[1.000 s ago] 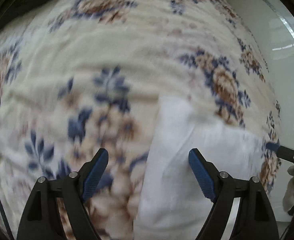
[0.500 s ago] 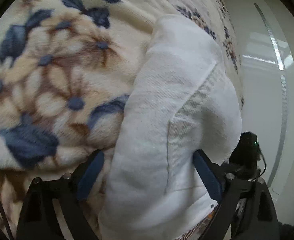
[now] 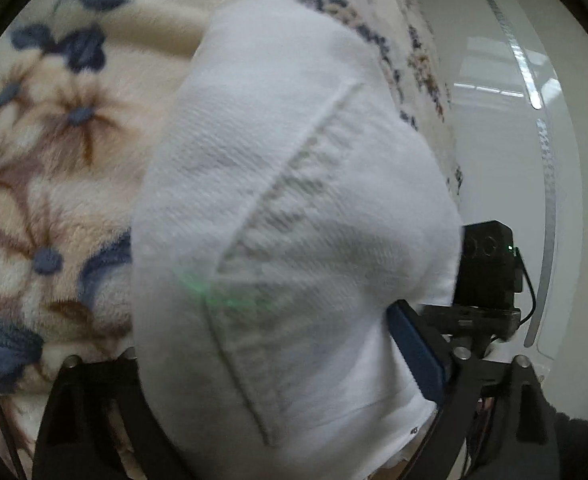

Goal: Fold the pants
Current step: 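Lift the folded bundle with both grippers, flip it and set it down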

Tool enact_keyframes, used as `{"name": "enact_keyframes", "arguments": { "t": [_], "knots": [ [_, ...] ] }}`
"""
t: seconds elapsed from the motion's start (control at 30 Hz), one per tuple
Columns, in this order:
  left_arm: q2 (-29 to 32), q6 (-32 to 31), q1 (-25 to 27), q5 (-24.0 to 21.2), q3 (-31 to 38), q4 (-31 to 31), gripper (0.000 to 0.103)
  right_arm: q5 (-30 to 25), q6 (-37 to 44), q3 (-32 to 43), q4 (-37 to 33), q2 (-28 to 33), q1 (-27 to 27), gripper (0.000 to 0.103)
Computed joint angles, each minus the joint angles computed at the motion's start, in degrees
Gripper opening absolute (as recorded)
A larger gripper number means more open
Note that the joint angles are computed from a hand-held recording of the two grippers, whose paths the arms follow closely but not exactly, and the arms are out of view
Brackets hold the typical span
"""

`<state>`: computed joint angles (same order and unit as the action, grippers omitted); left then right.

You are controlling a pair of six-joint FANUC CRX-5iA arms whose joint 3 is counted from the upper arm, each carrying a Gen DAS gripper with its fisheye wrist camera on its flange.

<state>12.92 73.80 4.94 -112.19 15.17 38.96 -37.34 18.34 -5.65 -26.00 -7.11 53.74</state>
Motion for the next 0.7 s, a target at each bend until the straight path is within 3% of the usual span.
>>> {"name": "enact_keyframes", "arguments": {
  "t": [0.03,0.13,0.2,0.33,0.57,0.7],
  "knots": [
    [-0.2,-0.1,-0.1,0.3,0.3,-0.6,0.075,-0.5,-0.6,0.4,1.1,0.8,0.3,0.083],
    [-0.8,0.3,0.3,-0.2,0.9,-0.8,0.063,1.5,-4.1,-0.5,3.7,0.7,1.3,0.07],
    [-0.5,0.6,-0.1,-0.7,3.1,-1.3,0.061,0.9,-6.4,0.4,7.2,1.0,2.4,0.061],
    [-0.9,1.1,-0.1,-1.2,5.5,-1.3,0.059,-1.7,-8.0,4.5,11.3,2.8,3.4,0.052],
    [1.1,1.2,4.2,-2.9,12.7,1.8,0.059,-7.6,-4.3,15.6,12.8,8.0,1.9,0.052],
    [7.6,1.8,7.5,-5.9,24.3,3.5,0.059,-11.8,-1.4,27.7,12.4,15.7,-0.2,0.052]
  ]
}}
